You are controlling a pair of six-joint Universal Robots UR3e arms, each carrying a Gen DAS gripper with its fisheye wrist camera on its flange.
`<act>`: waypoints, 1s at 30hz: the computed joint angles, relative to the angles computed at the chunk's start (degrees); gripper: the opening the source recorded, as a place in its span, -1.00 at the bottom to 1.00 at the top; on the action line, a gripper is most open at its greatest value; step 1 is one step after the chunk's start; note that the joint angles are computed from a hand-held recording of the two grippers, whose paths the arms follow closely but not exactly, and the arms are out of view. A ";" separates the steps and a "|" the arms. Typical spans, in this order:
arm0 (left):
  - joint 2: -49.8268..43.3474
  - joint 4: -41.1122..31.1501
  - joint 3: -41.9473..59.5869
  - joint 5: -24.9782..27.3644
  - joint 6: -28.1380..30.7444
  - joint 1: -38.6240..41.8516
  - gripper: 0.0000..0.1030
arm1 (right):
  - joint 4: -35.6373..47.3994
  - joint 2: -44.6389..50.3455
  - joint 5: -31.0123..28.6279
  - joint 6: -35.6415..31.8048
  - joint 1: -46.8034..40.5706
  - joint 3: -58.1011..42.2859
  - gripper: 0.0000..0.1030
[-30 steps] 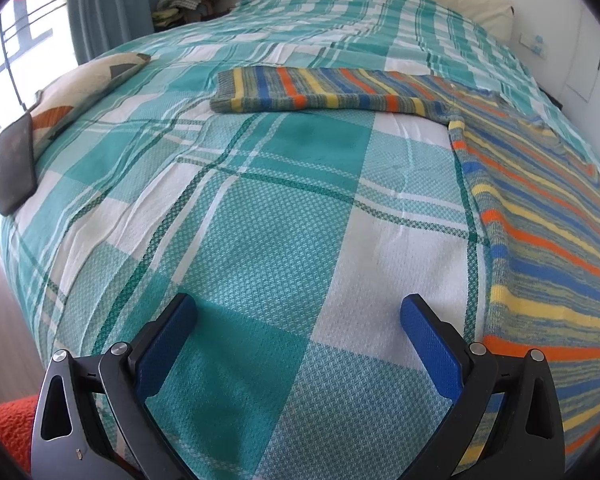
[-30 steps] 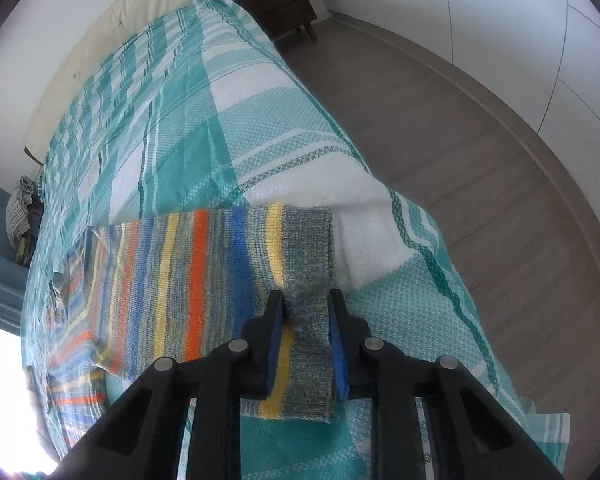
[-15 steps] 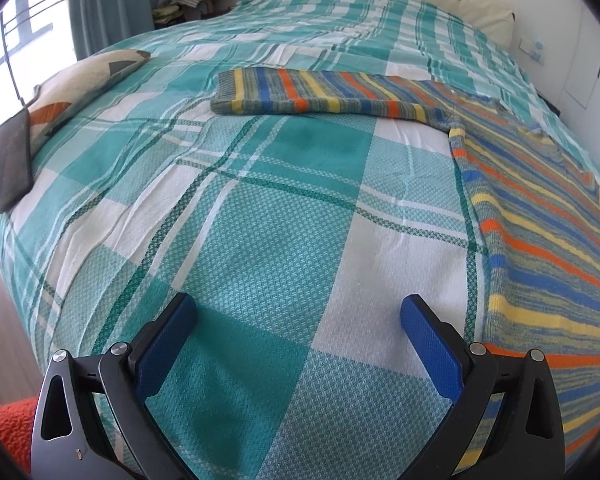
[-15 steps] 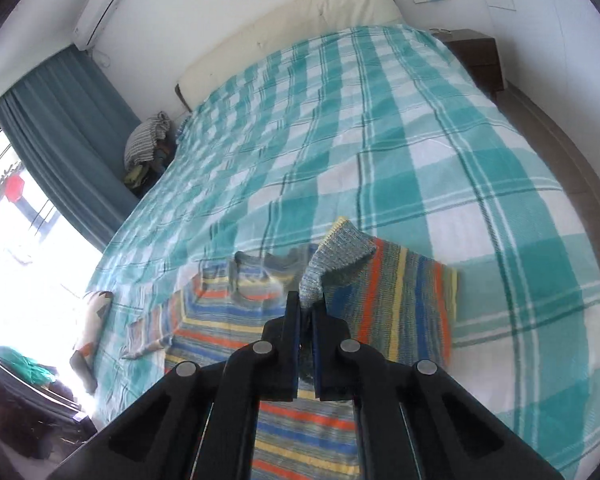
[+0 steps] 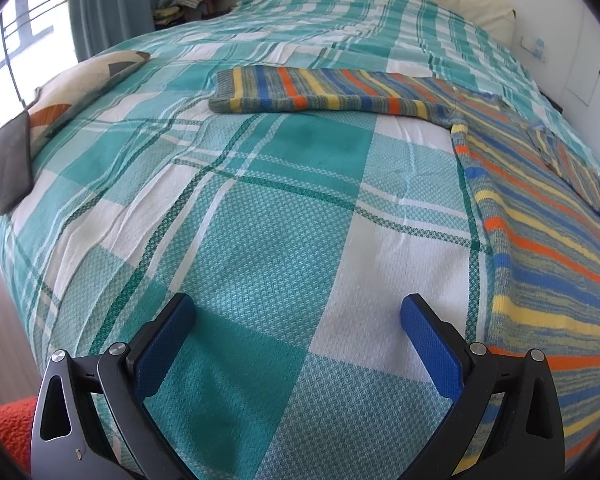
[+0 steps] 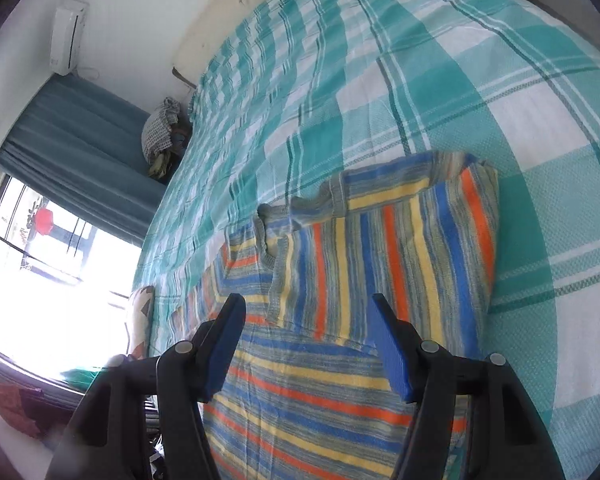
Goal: Fold small clothes
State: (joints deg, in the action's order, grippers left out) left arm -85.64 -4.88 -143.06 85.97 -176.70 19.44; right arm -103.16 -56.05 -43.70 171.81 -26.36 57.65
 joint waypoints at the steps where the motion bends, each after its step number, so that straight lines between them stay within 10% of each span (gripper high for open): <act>1: -0.11 0.14 0.01 0.11 0.02 -0.05 0.99 | -0.12 0.50 -3.05 0.92 -0.23 1.55 0.24; 5: 0.37 -0.03 -0.40 -0.22 0.30 0.27 0.99 | -14.39 -4.12 -19.57 3.74 -0.55 14.47 -0.28; 10: -0.22 -0.58 0.34 -0.32 0.15 0.16 0.99 | -20.68 -21.06 -10.94 -3.12 -9.45 34.94 0.10; 15: -0.20 0.20 -0.21 -0.27 0.56 0.14 0.99 | -22.81 -43.32 -14.26 -19.68 -19.16 57.68 0.31; 25: -2.63 4.21 -0.72 3.13 -0.71 -2.61 0.99 | 20.43 -89.60 -5.91 -53.51 -53.28 74.04 0.41; 30: -2.90 5.28 -1.24 3.17 -0.70 -2.68 0.99 | 14.69 -95.37 -2.80 -52.37 -52.10 76.67 0.52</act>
State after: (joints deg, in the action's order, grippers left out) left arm -88.55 0.39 -144.31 89.14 -177.40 16.76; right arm -88.47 -151.42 -46.50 119.44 -78.46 134.31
